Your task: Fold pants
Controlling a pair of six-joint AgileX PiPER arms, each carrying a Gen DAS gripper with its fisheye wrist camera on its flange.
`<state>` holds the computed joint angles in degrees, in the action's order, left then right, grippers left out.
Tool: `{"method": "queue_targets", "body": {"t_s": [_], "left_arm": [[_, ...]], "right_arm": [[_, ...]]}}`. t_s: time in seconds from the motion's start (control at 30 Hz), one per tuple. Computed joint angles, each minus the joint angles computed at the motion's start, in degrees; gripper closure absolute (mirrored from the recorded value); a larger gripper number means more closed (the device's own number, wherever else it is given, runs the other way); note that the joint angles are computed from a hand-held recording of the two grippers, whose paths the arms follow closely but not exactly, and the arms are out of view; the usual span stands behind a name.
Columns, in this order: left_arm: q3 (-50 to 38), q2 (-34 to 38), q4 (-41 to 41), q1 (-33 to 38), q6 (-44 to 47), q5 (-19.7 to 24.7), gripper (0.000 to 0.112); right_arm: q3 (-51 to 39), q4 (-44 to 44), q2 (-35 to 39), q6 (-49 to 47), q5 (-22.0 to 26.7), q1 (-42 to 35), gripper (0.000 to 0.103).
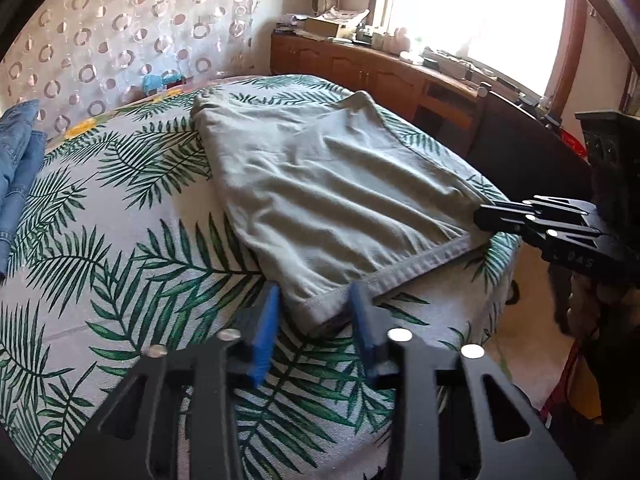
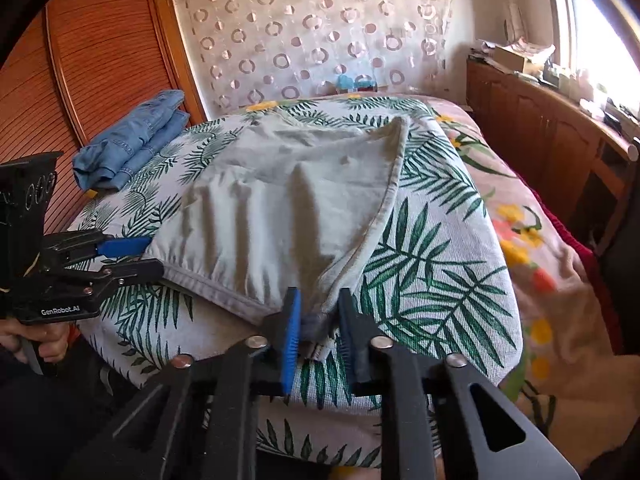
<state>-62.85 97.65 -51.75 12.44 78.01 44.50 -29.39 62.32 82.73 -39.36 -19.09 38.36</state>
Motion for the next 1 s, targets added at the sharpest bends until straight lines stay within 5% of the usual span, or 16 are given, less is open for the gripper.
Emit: {"method": "queue_targets", "body": {"t_s": [0.1, 0.6, 0.73, 1.0], "left_arm": [[0.6, -1.0, -1.3, 0.3, 0.9, -0.5, 0.093], [-0.7, -0.9, -1.8, 2.2, 0.0, 0.6, 0.096], [-0.6, -0.5, -1.8, 1.4, -1.5, -1.9, 0.064], [-2.9, 2.5, 1.9, 1.2, -6.6, -0.6, 0.061]], "right_arm": [[0.9, -2.8, -0.6, 3.3, -1.8, 0.8, 0.093], [0.0, 4.6, 3.3, -0.9, -5.4, 4.4, 0.093], [0.1, 5.1, 3.5, -0.8, -5.6, 4.3, 0.087], [-0.1, 6.2, 3.7, -1.2, -5.7, 4.6, 0.070]]}}
